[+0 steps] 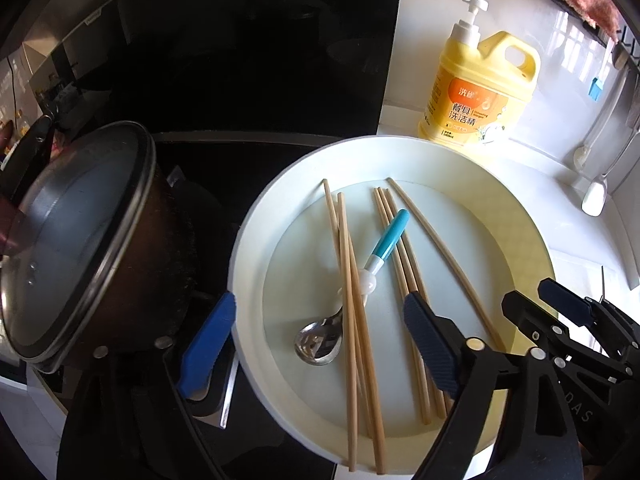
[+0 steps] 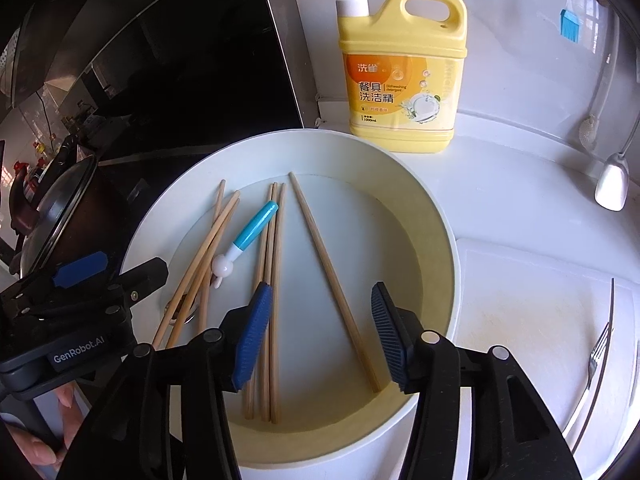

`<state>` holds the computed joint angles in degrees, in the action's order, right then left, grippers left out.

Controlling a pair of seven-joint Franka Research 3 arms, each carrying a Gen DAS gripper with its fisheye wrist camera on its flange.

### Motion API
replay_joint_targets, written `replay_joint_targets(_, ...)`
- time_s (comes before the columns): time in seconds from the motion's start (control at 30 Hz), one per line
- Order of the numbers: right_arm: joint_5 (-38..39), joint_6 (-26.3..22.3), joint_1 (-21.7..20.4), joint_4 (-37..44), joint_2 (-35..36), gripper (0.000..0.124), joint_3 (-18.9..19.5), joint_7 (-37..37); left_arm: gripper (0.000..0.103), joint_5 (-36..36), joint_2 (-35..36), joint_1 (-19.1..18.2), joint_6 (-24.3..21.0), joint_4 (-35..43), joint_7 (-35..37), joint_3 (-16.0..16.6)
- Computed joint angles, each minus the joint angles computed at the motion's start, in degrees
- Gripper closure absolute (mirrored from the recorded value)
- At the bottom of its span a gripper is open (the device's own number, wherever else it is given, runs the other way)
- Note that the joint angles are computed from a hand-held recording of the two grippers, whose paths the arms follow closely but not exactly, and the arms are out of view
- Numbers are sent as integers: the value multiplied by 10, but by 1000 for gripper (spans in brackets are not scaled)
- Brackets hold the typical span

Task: Organize utensils
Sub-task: 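Withdraw both open tools from the basin back over the cutting board, then lower the right tool onto the last chopstick beside the fork and grasp it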

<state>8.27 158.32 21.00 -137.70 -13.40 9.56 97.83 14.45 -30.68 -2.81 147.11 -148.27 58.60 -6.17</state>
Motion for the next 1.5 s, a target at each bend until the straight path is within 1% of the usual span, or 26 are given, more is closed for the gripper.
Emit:
replay_joint_targets(0.1, -22, 4, -11, -13, -16, 68, 11, 31, 14, 0, -17, -3, 5, -9, 9, 3)
replay_joint_targets(0.2, -40, 9, -22, -29, -34, 67, 20, 63, 13, -3, -27, -8, 10, -14, 22, 8)
replay_joint_targets(0.37, -85, 14, -56, -70, -81, 65, 44, 136, 12, -7, -32, -23, 33, -21, 52, 7)
replay_joint_targets(0.5, -107, -3, -78, -110, -135, 65, 53, 176, 12, -27, -26, -53, 45, -17, 78, 8)
replay_joint_targets(0.6, -117, -21, -95, -141, -182, 65, 55, 194, 12, -40, -17, -73, 60, -10, 92, 2)
replay_joint_targets(0.73, -125, -45, -121, -184, -250, 65, 45, 201, 12, -62, -3, -102, 78, 0, 92, -11)
replay_joint_targets(0.83, -131, -59, -144, -214, -299, 65, 33, 191, 12, -68, 9, -117, 89, 8, 75, -31)
replay_joint_targets(0.97, -135, -69, -176, -255, -354, 63, -3, 141, 11, -52, 27, -123, 96, 23, 17, -74)
replay_joint_targets(1.07, -126, -55, -192, -288, -377, 63, -50, 71, 11, -10, 43, -110, 95, 37, -63, -124)
replay_joint_targets(1.13, -117, -46, -197, -300, -371, 63, -88, 12, 11, 31, 61, -97, 61, 60, -135, -167)
replay_joint_targets(1.23, -92, -25, -189, -315, -363, 63, -152, -77, 11, 66, 73, -103, 31, 74, -214, -195)
replay_joint_targets(1.27, -85, -24, -188, -319, -363, 63, -166, -102, 11, 77, 77, -105, 16, 78, -237, -202)
replay_joint_targets(1.33, -66, -13, -177, -315, -341, 63, -197, -149, 11, 98, 87, -110, -8, 90, -280, -214)
replay_joint_targets(1.37, -58, -6, -173, -313, -331, 63, -206, -167, 11, 106, 90, -115, -15, 91, -296, -214)
replay_joint_targets(1.43, -42, 4, -167, -307, -310, 63, -218, -197, 11, 122, 99, -123, -33, 100, -322, -215)
replay_joint_targets(1.5, -23, 23, -162, -303, -288, 63, -224, -220, 11, 134, 104, -134, -43, 103, -335, -206)
